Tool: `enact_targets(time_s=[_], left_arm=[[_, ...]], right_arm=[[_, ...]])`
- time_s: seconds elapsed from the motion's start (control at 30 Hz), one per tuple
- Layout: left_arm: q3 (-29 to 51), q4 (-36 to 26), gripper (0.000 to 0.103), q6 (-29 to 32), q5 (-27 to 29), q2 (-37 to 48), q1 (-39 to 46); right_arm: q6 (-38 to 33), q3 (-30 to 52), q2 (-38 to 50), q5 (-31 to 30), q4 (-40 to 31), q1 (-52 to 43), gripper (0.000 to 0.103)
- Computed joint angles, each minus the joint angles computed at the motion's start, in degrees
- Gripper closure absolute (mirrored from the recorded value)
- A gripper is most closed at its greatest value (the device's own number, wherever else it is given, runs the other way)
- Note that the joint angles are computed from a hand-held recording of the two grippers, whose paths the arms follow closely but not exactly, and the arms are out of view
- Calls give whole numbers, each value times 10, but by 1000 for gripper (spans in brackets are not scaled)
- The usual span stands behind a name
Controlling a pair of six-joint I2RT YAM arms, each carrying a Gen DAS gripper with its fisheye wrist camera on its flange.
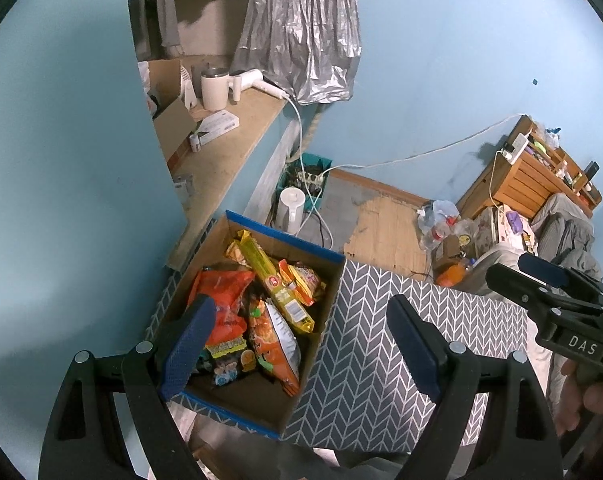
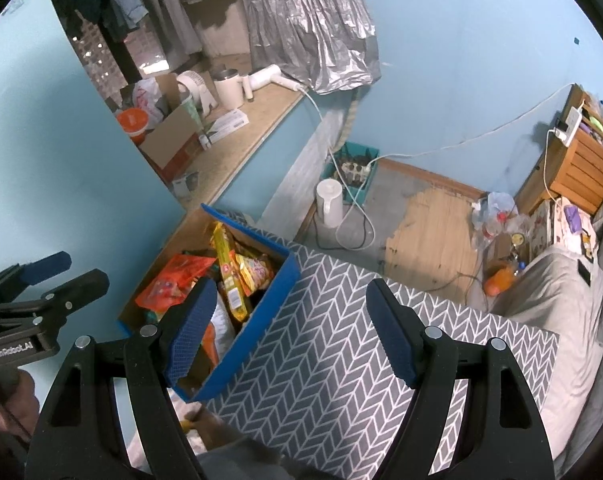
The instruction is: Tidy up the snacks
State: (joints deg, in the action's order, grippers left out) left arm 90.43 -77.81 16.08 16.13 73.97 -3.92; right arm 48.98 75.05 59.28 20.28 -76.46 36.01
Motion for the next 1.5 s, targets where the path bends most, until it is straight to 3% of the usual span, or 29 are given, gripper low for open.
enact_targets(time_s=[0.7, 1.5], left_arm=[[5, -16, 15, 2, -17, -7, -1], [7, -24, 15, -11, -14, 0, -12]], right_arm=[[58, 8, 5, 20, -15, 45, 26], [53, 6, 4, 14, -10, 37, 26]])
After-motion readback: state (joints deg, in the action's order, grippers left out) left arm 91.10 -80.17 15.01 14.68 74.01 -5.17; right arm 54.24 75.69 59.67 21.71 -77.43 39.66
